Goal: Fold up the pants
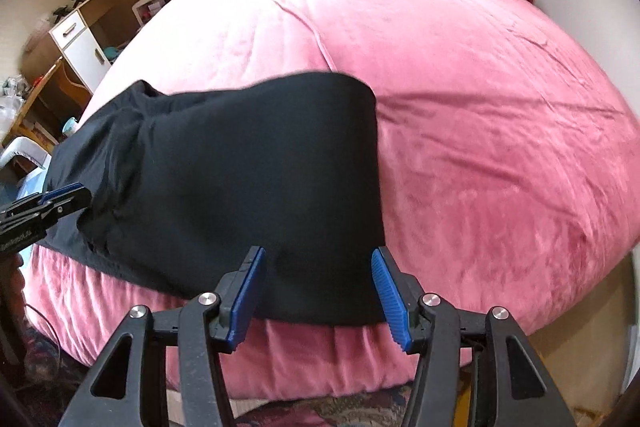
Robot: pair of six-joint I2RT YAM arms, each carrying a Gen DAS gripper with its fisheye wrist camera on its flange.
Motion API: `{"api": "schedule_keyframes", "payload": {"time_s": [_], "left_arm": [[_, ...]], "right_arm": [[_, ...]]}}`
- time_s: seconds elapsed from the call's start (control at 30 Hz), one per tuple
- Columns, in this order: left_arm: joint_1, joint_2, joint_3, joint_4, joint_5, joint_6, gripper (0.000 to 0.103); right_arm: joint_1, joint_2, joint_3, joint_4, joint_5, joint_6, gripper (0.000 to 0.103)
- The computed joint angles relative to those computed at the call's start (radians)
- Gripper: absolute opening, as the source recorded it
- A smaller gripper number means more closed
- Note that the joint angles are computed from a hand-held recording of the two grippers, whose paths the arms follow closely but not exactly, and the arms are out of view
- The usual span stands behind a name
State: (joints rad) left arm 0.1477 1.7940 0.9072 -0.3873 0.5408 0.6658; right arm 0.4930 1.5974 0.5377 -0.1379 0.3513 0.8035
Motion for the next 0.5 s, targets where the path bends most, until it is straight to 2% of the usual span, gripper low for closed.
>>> {"api": "schedule_keyframes", "payload": {"time_s": [0.2,0.3,0.33,0.43,0.5], "left_arm": [[-0.015,-0.010,0.030,-0.010,-0.001,-0.022,0.031],[-0.009,0.054,0.081,-0.021,0.002,-0.026,0.031],[-0.013,0.085,0.114,-0.051,0.015,-0.033,0.036],[-0.004,0.250,0.312,-0.241,0.090,-0.033,0.039],[-0.016,0.322,0.386,-0.277,0.085,-0.050,0.044]], "right_arm": [[-0.075,0.084,0.094,0.038,-0.033,-0.102,0.056],[-0.110,0.119,0.142,0.024,-0.024,-0.147,0.056],[-0.127,0.114,0.142,0.034,-0.026,-0.158,0.056],[-0.201,0.101,0.133,0.060,-0.061,-0.169,0.060],[-0.254,0.109,0.133,0.082,-0.090,-0.181,0.061]]}}
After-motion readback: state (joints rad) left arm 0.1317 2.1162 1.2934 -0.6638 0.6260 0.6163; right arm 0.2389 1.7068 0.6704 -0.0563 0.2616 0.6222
